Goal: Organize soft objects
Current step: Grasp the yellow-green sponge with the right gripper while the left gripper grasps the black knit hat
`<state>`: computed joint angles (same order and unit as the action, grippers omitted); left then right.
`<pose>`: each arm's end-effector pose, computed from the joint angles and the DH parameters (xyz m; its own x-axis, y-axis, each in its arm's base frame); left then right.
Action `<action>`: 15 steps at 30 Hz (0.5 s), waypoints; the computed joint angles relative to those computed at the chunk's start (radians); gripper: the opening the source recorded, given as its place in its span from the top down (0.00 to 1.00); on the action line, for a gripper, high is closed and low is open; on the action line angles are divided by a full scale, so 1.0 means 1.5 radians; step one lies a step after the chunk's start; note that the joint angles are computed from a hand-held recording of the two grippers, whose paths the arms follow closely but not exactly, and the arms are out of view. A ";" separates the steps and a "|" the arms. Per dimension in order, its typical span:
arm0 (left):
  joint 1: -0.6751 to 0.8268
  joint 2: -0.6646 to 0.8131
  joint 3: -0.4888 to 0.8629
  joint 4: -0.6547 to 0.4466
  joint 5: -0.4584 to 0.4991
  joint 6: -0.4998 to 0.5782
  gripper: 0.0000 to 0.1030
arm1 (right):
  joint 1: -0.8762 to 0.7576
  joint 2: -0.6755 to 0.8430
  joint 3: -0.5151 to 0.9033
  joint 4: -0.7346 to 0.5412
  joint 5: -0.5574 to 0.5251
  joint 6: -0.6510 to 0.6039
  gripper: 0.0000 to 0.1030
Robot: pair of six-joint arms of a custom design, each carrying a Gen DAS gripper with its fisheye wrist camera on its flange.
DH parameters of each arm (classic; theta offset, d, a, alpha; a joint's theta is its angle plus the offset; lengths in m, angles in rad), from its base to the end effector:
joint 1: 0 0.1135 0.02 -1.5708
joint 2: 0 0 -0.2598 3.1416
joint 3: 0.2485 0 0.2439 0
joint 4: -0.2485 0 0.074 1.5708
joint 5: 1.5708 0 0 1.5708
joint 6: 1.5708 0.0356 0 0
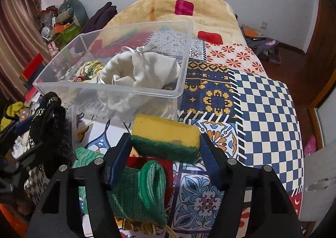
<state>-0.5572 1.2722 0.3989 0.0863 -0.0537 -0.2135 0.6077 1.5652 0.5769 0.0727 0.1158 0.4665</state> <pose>0.1867 -0.1140 0.1416 -0.6925 0.1822 -0.6980 0.3573 0.9272 -0.1124 0.2202 0.1481 0.1222 -0.8105 -0.0195 -0.5854 -0.1621 0.9679 0.1922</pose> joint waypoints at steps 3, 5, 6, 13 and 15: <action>0.016 -0.019 -0.015 -0.007 0.027 -0.002 0.52 | 0.017 -0.020 -0.007 -0.005 0.019 0.004 0.44; 0.025 -0.048 -0.028 -0.014 0.037 0.000 0.60 | 0.030 -0.044 -0.015 -0.011 0.032 0.006 0.44; 0.030 -0.059 -0.032 -0.017 0.043 0.002 0.64 | 0.035 -0.057 -0.019 -0.015 0.037 0.007 0.45; 0.055 -0.164 -0.044 -0.070 0.074 0.017 0.85 | 0.066 -0.117 -0.032 -0.024 0.067 0.010 0.46; 0.057 -0.196 -0.041 -0.093 0.070 0.020 0.86 | 0.078 -0.130 -0.025 -0.034 0.077 0.010 0.46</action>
<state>-0.4717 0.9787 0.3375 -0.0534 0.0516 -0.1837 0.7248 1.3704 0.5398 0.0211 0.2319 0.4816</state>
